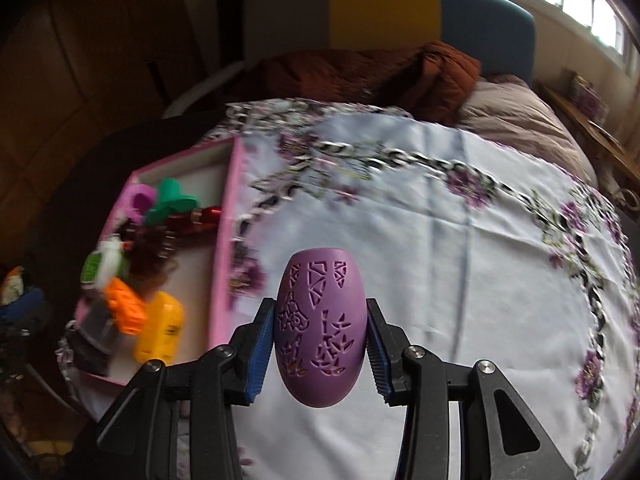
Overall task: Organize rigid objects
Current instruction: 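Carry the purple soap into the tray and open the right tool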
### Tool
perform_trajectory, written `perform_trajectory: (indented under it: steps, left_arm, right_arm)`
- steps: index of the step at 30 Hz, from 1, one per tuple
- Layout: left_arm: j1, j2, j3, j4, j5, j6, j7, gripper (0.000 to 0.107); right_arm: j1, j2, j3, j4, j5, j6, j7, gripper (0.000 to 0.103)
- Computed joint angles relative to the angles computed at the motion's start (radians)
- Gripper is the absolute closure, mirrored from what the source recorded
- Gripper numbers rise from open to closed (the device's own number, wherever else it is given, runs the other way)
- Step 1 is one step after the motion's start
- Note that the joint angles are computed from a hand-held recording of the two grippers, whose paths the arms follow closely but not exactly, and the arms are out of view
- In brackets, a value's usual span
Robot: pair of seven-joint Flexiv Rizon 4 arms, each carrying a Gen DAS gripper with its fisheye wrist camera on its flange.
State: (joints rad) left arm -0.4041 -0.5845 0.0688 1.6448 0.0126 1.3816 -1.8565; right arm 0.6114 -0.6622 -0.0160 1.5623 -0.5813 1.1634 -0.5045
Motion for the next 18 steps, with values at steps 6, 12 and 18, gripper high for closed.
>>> perform_trajectory:
  steps: [6, 12, 18]
  left_arm:
    - [0.003, 0.012, 0.013, 0.018, -0.005, 0.004, -0.03, 0.045]
    - [-0.036, 0.023, 0.081, 0.012, 0.043, -0.008, -0.095, 0.045]
    - [-0.065, 0.028, 0.137, -0.009, 0.12, -0.019, -0.18, 0.045]
  right_arm:
    - [0.001, -0.094, 0.075, -0.162, 0.048, 0.012, -0.154, 0.06]
    - [0.023, -0.218, 0.111, -0.37, 0.129, -0.12, -0.314, 0.06]
    - [0.049, -0.289, 0.083, -0.47, 0.184, -0.239, -0.358, 0.06]
